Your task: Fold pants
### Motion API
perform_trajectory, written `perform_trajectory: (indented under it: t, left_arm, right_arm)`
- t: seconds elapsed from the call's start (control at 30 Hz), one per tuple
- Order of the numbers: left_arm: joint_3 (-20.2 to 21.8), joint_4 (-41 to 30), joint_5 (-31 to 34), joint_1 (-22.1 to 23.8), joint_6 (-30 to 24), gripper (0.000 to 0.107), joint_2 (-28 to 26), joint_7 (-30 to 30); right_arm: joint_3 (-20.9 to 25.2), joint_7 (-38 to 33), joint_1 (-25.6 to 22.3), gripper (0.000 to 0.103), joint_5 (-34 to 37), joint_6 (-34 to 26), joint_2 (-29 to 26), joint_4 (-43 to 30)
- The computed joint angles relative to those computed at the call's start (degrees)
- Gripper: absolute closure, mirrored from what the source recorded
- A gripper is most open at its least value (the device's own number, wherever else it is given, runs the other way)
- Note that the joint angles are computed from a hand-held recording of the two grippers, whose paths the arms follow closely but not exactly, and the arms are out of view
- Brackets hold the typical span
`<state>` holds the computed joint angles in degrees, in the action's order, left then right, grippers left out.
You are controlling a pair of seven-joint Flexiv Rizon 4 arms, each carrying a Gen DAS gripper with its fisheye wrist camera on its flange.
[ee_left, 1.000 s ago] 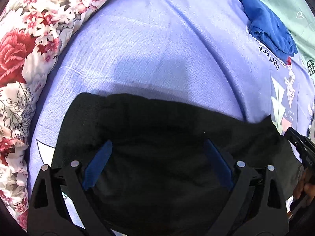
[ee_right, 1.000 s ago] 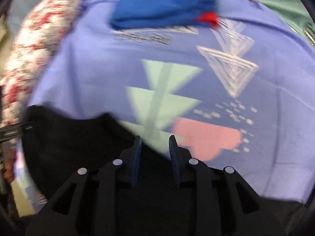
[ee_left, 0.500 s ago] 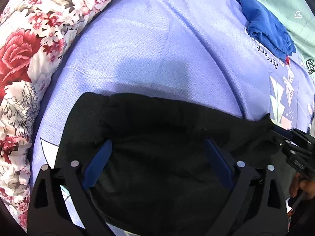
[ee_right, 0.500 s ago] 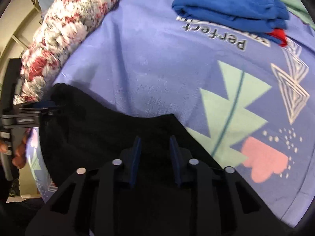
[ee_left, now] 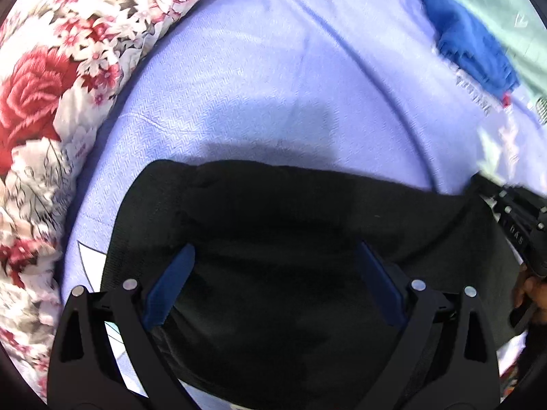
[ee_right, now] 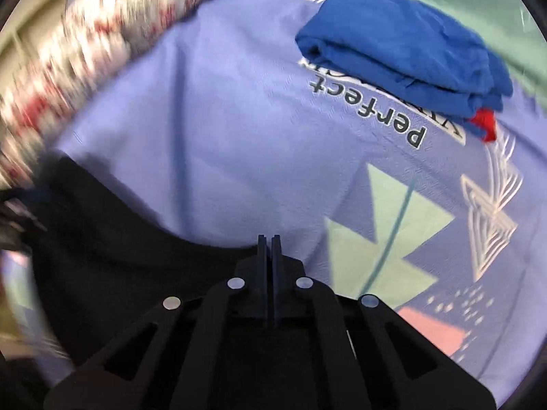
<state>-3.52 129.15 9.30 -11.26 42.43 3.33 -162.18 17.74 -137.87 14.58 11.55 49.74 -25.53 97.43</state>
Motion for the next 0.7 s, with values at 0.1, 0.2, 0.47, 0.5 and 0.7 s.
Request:
perform_trajectory:
  t: [0.1,0.2,0.47,0.5,0.7]
  left_arm:
    - [-0.09,-0.36,0.45,0.00,-1.22,0.011,-0.19,-1.31]
    - [0.16,0.28,0.39,0.02,-0.58,0.011,1.62,-2.25]
    - [0.22,0.37,0.25,1.47,-0.76,0.011,0.21,-0.61]
    - [-0.05,-0.57,0.92,1.40,-2.32,0.011,-0.04,-0.73]
    - [0.75,0.30,0.16,1.36,-1.23,0.011,1.67,-3.22]
  right_arm:
    - [-1.36,0.81,1.25,0.093,-1.46,7.97,0.33,3.00]
    - [2.31,0.11,-5.25,0.090,7.18,-6.35,1.04,-3.55]
    - [-4.07,1.88,-8.88,0.102,11.77,-21.58,-0.11,-6.79]
    - [-5.07,4.78,-9.84,0.103,12.67,-20.91,-0.94,-8.15]
    - [-6.07,8.16,-15.02,0.092,13.96,-16.60,1.77,-6.67]
